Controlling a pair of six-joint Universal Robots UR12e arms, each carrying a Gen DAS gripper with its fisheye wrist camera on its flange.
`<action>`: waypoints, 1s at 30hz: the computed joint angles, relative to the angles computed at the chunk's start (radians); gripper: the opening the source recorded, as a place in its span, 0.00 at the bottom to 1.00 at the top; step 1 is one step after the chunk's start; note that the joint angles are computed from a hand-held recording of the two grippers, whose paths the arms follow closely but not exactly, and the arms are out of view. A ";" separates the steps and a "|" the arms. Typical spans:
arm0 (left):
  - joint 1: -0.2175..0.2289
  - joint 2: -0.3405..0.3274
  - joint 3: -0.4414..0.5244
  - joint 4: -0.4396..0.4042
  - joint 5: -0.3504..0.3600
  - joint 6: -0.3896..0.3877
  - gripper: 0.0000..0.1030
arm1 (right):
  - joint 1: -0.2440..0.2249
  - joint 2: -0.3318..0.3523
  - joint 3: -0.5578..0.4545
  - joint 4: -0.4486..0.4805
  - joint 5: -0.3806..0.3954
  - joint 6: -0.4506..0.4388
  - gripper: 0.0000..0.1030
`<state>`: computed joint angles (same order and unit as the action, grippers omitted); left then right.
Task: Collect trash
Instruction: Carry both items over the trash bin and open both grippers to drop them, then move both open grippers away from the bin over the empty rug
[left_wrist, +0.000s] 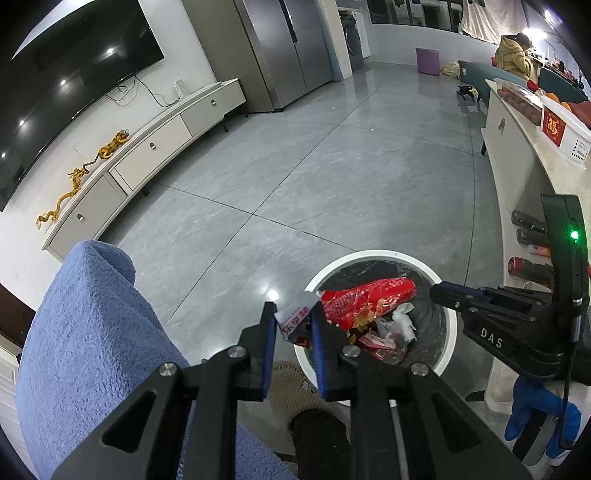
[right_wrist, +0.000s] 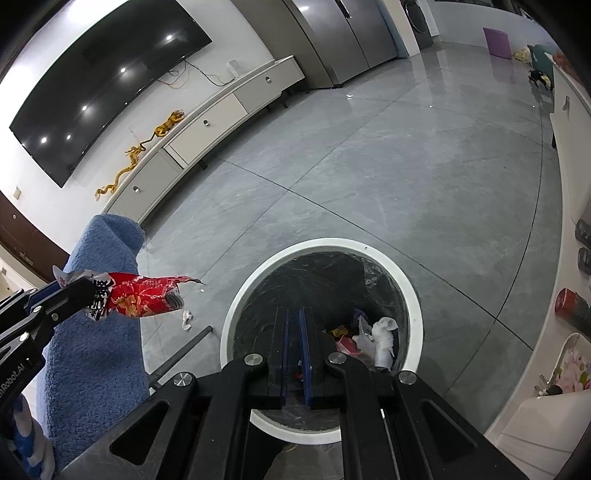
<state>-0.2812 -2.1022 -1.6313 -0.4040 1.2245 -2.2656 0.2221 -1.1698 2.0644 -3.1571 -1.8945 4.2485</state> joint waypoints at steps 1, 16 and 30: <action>0.000 0.000 0.000 0.000 -0.001 -0.001 0.18 | -0.001 0.000 0.002 -0.002 0.000 0.002 0.07; -0.008 -0.005 0.012 -0.031 0.001 -0.011 0.22 | 0.005 -0.014 0.015 0.001 -0.043 0.031 0.26; -0.005 0.000 0.005 -0.030 -0.036 -0.026 0.47 | 0.020 -0.020 0.012 0.010 -0.078 0.044 0.28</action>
